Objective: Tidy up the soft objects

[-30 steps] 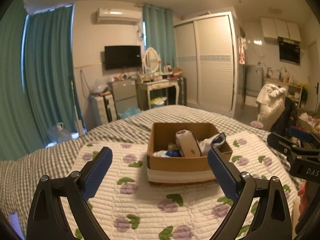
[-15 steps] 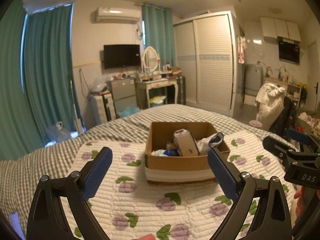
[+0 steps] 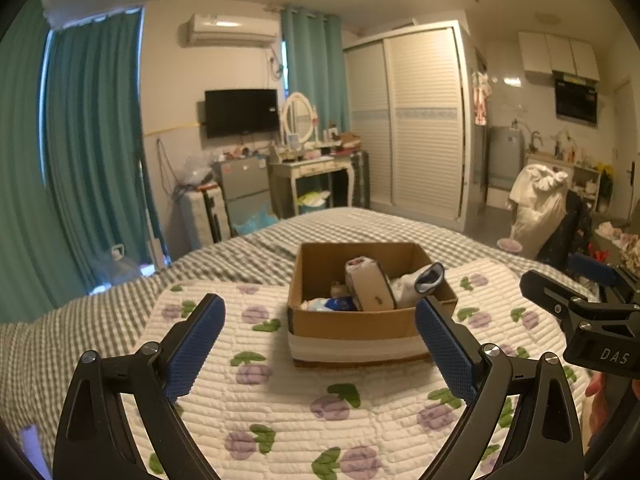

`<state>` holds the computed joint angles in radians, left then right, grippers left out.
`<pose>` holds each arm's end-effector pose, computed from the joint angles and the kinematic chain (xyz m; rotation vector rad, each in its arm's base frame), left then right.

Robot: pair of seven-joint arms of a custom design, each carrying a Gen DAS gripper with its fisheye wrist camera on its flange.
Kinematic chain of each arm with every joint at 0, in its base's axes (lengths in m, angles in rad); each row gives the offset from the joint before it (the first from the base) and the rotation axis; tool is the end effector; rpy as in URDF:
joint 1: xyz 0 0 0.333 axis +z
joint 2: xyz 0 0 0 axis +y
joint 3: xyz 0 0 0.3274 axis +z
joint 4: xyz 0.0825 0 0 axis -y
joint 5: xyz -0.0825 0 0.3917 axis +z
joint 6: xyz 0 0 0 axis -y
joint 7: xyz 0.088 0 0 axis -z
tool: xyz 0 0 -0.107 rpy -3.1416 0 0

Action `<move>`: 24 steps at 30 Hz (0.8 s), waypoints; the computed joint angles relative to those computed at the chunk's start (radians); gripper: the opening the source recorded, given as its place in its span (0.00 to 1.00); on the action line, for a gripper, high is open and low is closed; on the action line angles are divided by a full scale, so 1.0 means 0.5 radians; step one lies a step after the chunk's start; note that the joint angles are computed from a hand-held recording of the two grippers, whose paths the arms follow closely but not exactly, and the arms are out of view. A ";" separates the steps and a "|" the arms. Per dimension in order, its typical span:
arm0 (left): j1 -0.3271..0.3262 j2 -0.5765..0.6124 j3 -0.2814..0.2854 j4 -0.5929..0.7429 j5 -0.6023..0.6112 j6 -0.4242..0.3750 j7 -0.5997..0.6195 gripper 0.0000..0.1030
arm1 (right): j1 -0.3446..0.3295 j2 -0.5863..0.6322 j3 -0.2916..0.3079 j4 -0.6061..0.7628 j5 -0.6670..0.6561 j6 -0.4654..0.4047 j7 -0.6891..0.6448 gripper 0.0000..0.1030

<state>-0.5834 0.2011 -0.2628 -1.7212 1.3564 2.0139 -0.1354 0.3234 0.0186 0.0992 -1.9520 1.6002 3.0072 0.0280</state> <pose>0.4867 -0.4427 0.5261 -1.6175 1.2210 -0.7380 0.5674 0.1749 0.5344 -1.7028 1.0647 -0.5761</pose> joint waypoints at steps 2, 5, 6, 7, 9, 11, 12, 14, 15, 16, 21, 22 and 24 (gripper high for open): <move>0.004 -0.001 0.000 0.000 -0.005 0.016 0.005 0.95 | 0.001 -0.002 0.001 -0.002 0.014 0.002 -0.014 1.00; 0.001 -0.002 0.001 -0.001 -0.004 0.006 0.010 0.95 | 0.003 -0.004 0.001 -0.005 0.009 -0.001 -0.013 1.00; 0.002 -0.003 0.000 -0.001 -0.005 0.007 0.011 0.95 | 0.004 -0.003 0.001 -0.004 0.010 0.004 -0.011 1.00; 0.002 -0.002 0.000 0.001 -0.007 0.007 0.010 0.95 | 0.005 -0.003 0.002 -0.006 0.008 0.003 -0.010 1.00; 0.001 -0.001 0.000 0.001 -0.005 0.004 0.010 0.95 | 0.005 -0.006 0.002 -0.011 -0.002 0.003 0.002 1.00; 0.001 0.000 0.000 0.003 -0.007 0.003 0.011 0.95 | 0.007 -0.006 0.002 -0.008 0.022 0.010 -0.023 1.00; 0.000 0.000 0.000 0.002 -0.006 0.004 0.008 0.95 | 0.007 -0.008 0.002 -0.011 0.019 0.006 -0.022 1.00; 0.000 0.001 0.000 0.004 -0.010 -0.001 0.010 0.95 | 0.006 -0.013 0.000 -0.016 0.032 0.005 -0.036 1.00; 0.000 -0.002 0.000 0.002 -0.011 0.000 0.008 0.95 | 0.007 -0.014 0.000 -0.018 0.031 0.004 -0.036 1.00; 0.001 -0.007 -0.001 -0.006 -0.012 0.004 0.006 0.95 | 0.006 -0.016 -0.001 -0.020 0.028 0.001 -0.034 1.00; 0.005 -0.014 -0.005 -0.016 -0.011 0.005 0.004 0.95 | 0.010 -0.020 -0.001 -0.023 0.029 0.007 -0.035 1.00; 0.003 -0.012 -0.006 -0.013 -0.010 -0.004 0.002 0.95 | 0.011 -0.022 -0.001 -0.026 0.036 0.008 -0.043 1.00; 0.005 -0.013 -0.006 -0.015 -0.011 0.000 0.006 0.95 | 0.009 -0.023 -0.003 -0.027 0.020 -0.002 -0.029 1.00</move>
<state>-0.5809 0.1946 -0.2658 -1.7286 1.3507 2.0141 -0.1323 0.3279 0.0069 0.0976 -1.9653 1.6101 3.0062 0.0135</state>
